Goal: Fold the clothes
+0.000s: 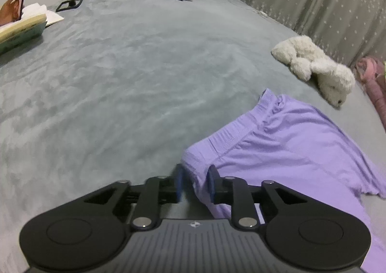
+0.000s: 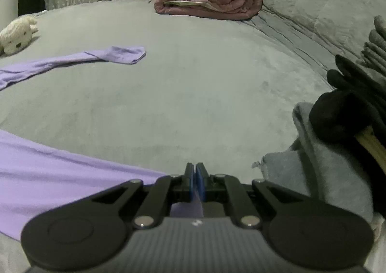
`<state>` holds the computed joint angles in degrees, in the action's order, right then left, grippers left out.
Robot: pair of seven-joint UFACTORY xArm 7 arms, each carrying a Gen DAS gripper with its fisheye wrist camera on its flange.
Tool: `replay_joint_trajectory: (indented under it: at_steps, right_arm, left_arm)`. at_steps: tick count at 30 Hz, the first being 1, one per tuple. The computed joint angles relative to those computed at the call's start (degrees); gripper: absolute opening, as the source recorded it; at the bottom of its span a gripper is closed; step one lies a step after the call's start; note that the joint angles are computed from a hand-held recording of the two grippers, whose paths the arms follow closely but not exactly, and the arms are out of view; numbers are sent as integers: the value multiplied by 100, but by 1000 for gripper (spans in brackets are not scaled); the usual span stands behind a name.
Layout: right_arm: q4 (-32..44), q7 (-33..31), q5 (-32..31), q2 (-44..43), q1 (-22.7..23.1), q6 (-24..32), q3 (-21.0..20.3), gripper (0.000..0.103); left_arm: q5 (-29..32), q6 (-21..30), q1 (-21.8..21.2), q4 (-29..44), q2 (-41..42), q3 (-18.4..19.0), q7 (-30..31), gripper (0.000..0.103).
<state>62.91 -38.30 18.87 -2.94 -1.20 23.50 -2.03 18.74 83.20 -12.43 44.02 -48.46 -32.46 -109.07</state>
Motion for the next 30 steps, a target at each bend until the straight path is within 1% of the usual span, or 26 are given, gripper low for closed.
replay_joint_trajectory:
  at_steps: [1,2,3,4,5,6,8,9,10,11,12,14,15,17,18,19,20,21,22,25,30]
  right_arm:
    - [-1,33,15,-3,-9,-43,-7,5]
    - [-2,67,25,-5,-20,-89,-14,6]
    - [31,67,182,-14,-35,-67,-48,9]
    - [92,83,400,-36,-60,54,-96,15]
    - [161,119,610,-58,-91,193,-143,20]
    - [189,123,808,-106,-123,295,-188,20]
    - [171,273,759,-217,-196,472,-226,20]
    - [147,404,656,-296,-235,656,-241,21]
    - [126,534,551,-376,-271,862,-258,27]
    - [118,683,476,-445,-307,1128,-285,37]
    - [90,848,398,-523,-338,1397,-304,41]
    - [-4,964,422,-658,-353,1785,-361,42]
    - [-45,979,419,-718,-344,1874,-367,42]
    - [-93,991,357,-807,-312,2023,-357,40]
    - [-128,1001,226,-823,-295,2023,-317,36]
    - [-256,1015,-11,-866,-281,1833,-236,19]
    - [-391,995,-187,-924,-255,1619,-181,6]
    - [-444,1043,-257,-960,-235,1519,-172,5]
    - [-480,1108,-311,-990,-219,1442,-170,5]
    - [-579,1406,-607,-1063,-247,1124,-144,5]
    - [-605,1697,-937,-1094,-269,720,-163,5]
  left_arm:
    - [11,53,19,27,-19,-28,-38,36]
    - [24,120,37,54,-31,-56,-61,40]
    - [25,158,44,54,-61,-65,-92,42]
    - [24,196,51,54,-92,-75,-122,44]
    - [19,215,54,45,-124,-76,-150,44]
    - [-1,167,38,3,-164,-48,-173,44]
    - [-41,76,18,-75,-243,-3,-213,44]
    - [-51,61,23,-89,-269,-9,-230,44]
    - [-58,47,29,-105,-300,-18,-252,44]
    - [-57,35,42,-122,-347,-32,-288,44]
    - [-55,24,56,-139,-394,-46,-324,44]
    - [-71,7,89,-172,-470,-68,-388,44]
    - [-102,-11,95,-193,-496,-61,-410,44]
    - [-157,-104,94,-268,-576,-38,-472,44]
    - [-180,-164,93,-311,-622,-28,-505,43]
    - [-185,-203,98,-344,-666,-36,-527,41]
    - [-178,-231,102,-370,-702,-55,-532,30]
    - [-174,-277,92,-402,-726,-55,-508,22]
    - [-190,-307,84,-409,-718,-49,-470,18]
    - [-235,-290,105,-367,-705,-56,-420,18]
    - [-397,-351,93,-396,-851,-25,-458,18]
